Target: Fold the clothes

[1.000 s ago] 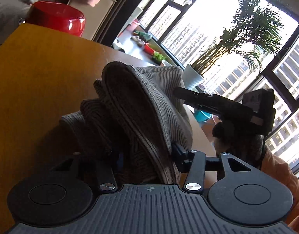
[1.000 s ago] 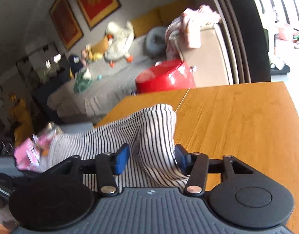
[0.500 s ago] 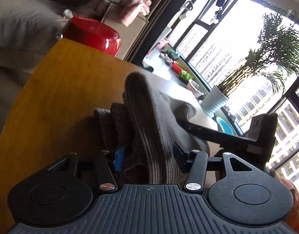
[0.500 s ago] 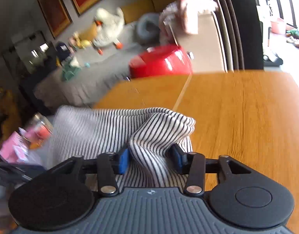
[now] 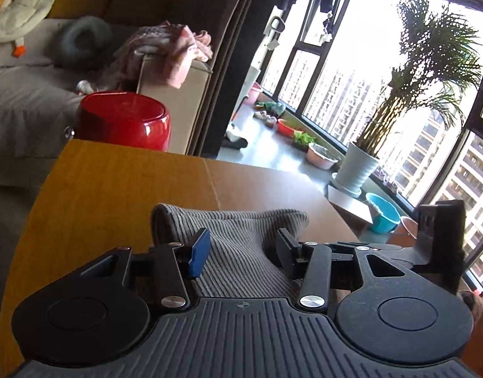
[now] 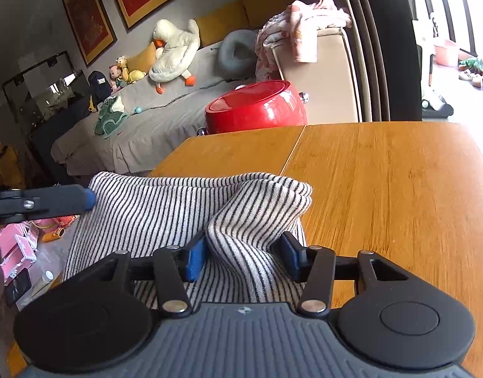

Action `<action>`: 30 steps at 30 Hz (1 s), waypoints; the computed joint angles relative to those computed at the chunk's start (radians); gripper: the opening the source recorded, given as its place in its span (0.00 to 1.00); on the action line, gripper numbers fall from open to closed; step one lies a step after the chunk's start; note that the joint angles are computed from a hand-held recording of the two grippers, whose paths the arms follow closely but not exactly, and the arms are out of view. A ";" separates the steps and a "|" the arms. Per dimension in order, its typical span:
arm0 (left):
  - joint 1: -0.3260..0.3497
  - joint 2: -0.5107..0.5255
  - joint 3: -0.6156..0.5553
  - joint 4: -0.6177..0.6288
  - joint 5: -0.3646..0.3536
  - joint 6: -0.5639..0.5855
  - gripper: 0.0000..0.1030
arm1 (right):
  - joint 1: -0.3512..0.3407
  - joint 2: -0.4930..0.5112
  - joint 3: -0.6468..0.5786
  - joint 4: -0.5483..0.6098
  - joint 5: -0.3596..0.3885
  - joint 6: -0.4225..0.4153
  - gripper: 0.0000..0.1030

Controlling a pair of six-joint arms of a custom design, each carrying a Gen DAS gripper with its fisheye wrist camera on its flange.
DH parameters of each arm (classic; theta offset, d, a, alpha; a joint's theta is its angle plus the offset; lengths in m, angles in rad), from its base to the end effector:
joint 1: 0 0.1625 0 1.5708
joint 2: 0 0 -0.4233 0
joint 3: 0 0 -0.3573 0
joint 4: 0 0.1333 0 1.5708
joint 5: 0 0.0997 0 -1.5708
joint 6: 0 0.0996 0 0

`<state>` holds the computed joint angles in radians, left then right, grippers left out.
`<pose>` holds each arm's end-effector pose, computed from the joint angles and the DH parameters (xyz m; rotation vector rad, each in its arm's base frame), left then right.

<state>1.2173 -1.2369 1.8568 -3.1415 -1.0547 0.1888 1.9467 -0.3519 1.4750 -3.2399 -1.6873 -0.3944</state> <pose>-0.0220 -0.5866 0.3857 0.3309 2.4161 -1.2922 0.3660 -0.5958 -0.0465 1.0501 -2.7170 0.8139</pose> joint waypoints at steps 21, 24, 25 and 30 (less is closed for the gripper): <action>0.096 0.048 -0.050 -0.011 -0.049 -0.006 0.38 | 0.070 -0.005 0.009 -0.081 -0.019 -0.012 0.48; 0.123 0.055 -0.067 -0.002 -0.087 -0.025 0.36 | 0.069 0.023 0.008 -0.055 -0.045 -0.055 0.50; 0.131 0.055 -0.069 0.001 -0.102 -0.034 0.36 | 0.068 0.033 0.006 -0.045 -0.054 -0.069 0.50; 0.140 0.060 -0.080 -0.002 -0.117 -0.046 0.37 | 0.103 -0.001 0.087 -0.130 -0.055 -0.138 0.51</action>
<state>1.3577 -1.1766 1.7770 -3.1432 -1.1717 0.1425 2.0495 -0.3534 1.5620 -3.3702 -1.7420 -0.5321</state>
